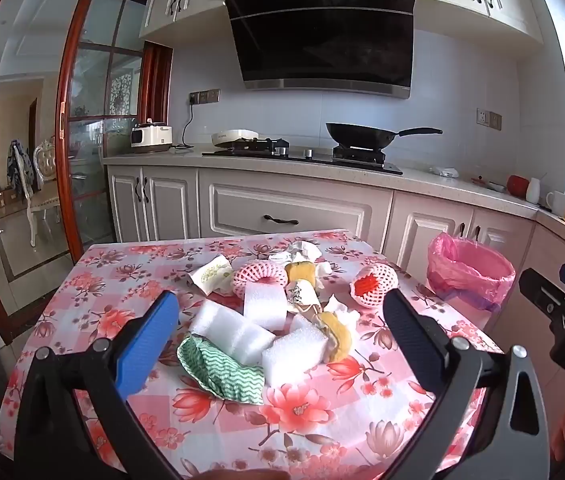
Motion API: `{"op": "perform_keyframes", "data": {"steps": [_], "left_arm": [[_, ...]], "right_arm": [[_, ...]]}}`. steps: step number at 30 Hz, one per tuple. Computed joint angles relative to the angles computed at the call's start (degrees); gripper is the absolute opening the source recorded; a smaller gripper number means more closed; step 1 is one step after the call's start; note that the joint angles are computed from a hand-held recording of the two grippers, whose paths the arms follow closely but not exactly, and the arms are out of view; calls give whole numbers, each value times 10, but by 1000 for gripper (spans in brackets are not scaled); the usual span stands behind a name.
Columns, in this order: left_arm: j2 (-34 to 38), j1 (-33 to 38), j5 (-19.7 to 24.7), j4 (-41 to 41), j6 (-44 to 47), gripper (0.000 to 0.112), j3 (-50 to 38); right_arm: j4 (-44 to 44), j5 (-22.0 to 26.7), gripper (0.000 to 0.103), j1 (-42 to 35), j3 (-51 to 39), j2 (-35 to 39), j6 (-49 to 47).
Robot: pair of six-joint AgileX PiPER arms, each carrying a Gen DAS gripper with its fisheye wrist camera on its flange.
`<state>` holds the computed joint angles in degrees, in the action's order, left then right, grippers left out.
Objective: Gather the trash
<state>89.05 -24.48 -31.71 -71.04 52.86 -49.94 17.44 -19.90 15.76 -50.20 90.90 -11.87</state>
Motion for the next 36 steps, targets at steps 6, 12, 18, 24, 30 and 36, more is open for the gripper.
{"op": "perform_keyframes", "data": {"steps": [6, 12, 18, 24, 30, 36], "left_arm": [[1, 4, 0, 14, -5, 99, 2], [7, -9, -17, 10, 1, 99, -1], [6, -12, -26, 17, -6, 99, 7], [4, -10, -25, 15, -1, 99, 8], [4, -11, -26, 18, -2, 99, 9], [-1, -6, -26, 36, -15, 99, 18]], "right_arm": [[-1, -1, 84, -1, 0, 1, 2], [-28, -6, 84, -10, 0, 10, 29], [-11, -3, 84, -4, -1, 5, 15], [-14, 2, 84, -6, -4, 5, 16], [-5, 1, 84, -3, -1, 3, 8], [-2, -2, 84, -2, -1, 5, 6]]}}
